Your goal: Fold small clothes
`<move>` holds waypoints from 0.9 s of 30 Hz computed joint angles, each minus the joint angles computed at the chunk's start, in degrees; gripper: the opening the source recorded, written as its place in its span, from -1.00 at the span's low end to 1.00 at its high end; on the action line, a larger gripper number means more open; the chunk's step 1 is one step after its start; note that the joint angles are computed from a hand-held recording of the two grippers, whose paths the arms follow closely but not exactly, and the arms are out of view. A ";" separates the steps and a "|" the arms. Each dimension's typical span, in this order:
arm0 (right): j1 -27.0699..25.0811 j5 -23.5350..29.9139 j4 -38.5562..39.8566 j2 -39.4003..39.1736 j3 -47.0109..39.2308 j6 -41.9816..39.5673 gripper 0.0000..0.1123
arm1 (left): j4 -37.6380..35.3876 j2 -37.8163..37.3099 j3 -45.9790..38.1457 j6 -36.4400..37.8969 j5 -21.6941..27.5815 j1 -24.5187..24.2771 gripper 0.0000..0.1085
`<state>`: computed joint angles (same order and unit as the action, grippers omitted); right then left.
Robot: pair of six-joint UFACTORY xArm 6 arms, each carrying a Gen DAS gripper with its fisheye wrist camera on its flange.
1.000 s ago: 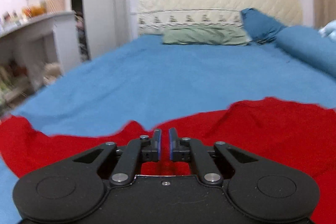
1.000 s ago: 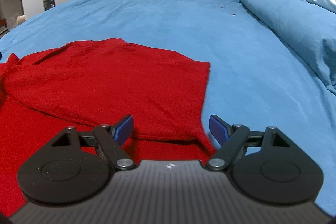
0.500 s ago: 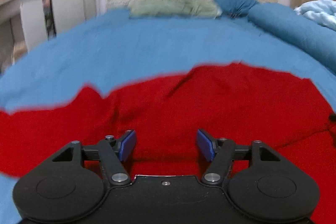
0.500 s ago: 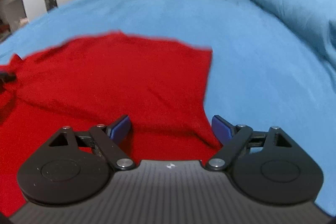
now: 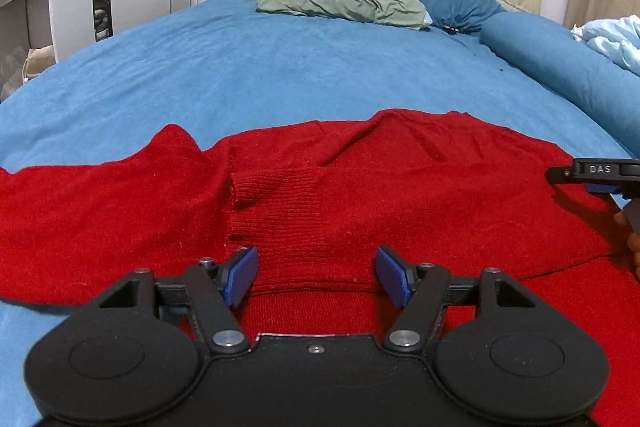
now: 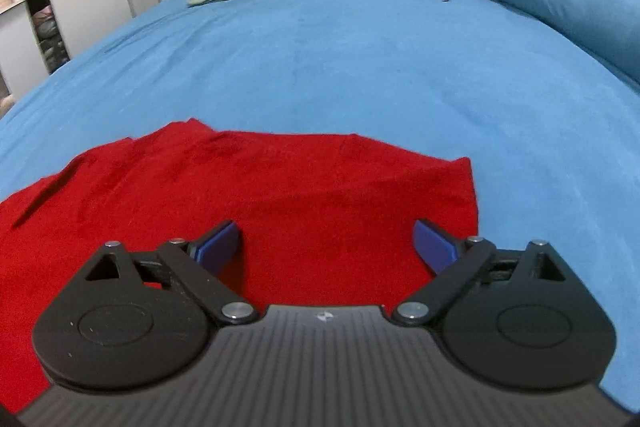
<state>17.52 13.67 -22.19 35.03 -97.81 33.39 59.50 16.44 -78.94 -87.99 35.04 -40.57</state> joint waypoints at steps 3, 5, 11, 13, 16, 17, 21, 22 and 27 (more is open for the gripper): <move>1.25 4.86 -2.13 -0.43 -2.06 -0.20 0.83 | -2.25 -1.66 -0.05 0.73 1.75 -0.65 0.31; 1.74 2.20 1.42 -3.68 1.37 -2.91 0.83 | -2.15 -3.83 0.75 -0.20 3.40 -1.16 0.32; 5.86 5.37 1.00 -15.25 8.24 -4.20 0.83 | -3.66 -11.73 2.06 1.51 12.90 -3.54 0.55; 7.61 6.25 4.56 -17.54 8.95 -6.94 0.83 | -1.92 -14.99 3.35 0.42 15.64 -4.13 0.88; 10.39 7.36 11.84 -19.22 8.48 -12.57 0.83 | 0.96 -19.98 5.98 -0.20 19.27 -4.37 0.90; 11.34 7.92 11.72 -19.63 8.22 -12.54 0.83 | 0.96 -21.53 7.06 -0.05 20.14 -4.16 0.90; 15.14 8.83 12.99 -19.31 6.26 -14.59 0.83 | 1.81 -28.03 12.54 0.88 22.37 -1.80 0.90; 15.99 8.89 14.09 -18.87 5.60 -15.39 0.83 | 2.08 -29.79 14.31 1.23 22.15 -0.68 0.90; 19.60 11.40 12.71 -16.04 1.84 -14.85 0.83 | 2.42 -39.28 26.10 -2.47 16.69 7.61 0.90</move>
<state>37.12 25.07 -9.48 18.99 -95.96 18.54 61.92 -22.85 -52.84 -90.47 51.74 -32.96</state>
